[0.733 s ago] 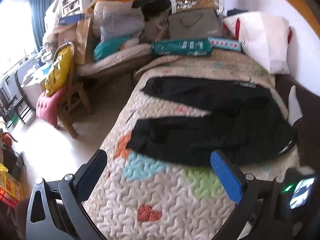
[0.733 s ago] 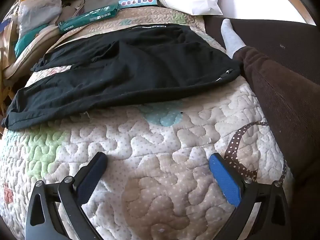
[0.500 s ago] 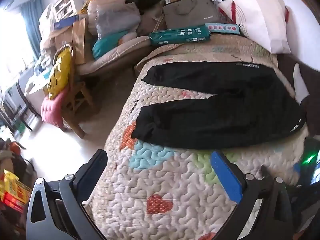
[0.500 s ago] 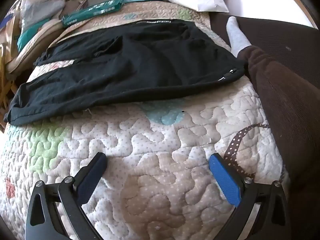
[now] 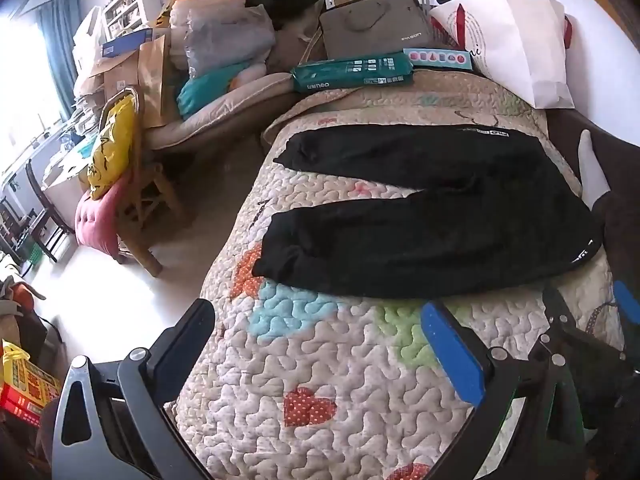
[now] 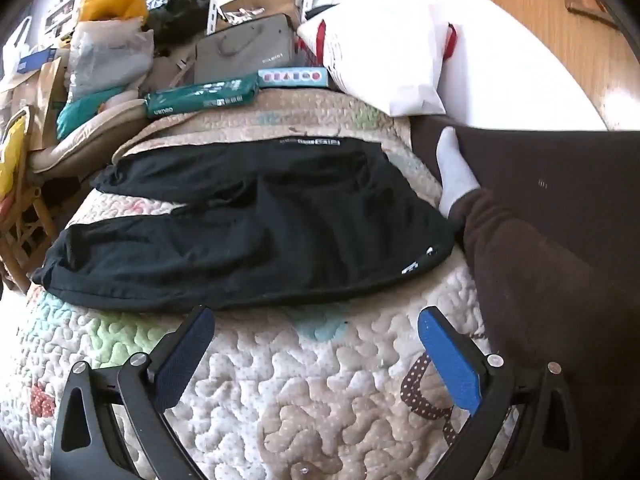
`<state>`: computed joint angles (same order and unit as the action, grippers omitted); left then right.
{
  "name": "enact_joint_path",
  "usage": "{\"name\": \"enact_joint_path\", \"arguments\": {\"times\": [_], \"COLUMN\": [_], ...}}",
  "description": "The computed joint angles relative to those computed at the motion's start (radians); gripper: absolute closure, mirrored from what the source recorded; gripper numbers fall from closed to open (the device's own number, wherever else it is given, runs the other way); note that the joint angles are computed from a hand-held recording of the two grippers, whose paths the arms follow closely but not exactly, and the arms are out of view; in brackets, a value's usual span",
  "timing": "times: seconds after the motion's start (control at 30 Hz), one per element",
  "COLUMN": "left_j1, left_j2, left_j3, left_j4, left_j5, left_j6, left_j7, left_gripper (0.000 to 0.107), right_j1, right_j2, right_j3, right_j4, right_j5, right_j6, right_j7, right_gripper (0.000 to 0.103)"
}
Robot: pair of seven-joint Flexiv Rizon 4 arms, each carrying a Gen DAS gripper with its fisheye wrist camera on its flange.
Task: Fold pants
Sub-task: 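Move both grippers toward the black pants on the bed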
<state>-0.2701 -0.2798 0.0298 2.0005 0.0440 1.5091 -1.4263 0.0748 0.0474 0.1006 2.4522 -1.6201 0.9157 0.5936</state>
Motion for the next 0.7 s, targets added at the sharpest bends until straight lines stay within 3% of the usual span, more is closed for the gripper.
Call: {"name": "enact_joint_path", "arguments": {"times": [0.17, 0.27, 0.7], "left_j1": [-0.078, -0.048, -0.026], "left_j2": [0.005, 0.033, 0.025], "left_j3": [0.065, 0.022, -0.001], "left_j4": [-0.034, -0.015, -0.027], "left_j5": [0.089, 0.057, 0.095], "left_j6": [-0.033, -0.058, -0.099], "left_j7": [-0.108, -0.082, -0.116], "left_gripper": [0.004, 0.004, 0.004], "right_j1": [-0.019, -0.028, -0.065], "right_j2": [0.009, 0.009, 0.003], "right_j3": [-0.011, -0.017, -0.031], "right_j4": [-0.005, -0.007, -0.006], "right_j5": [-0.033, -0.025, -0.025], "right_j6": [0.04, 0.072, 0.146], "right_j7": [-0.015, -0.031, -0.051], "right_gripper": [0.0, 0.0, 0.0]}}
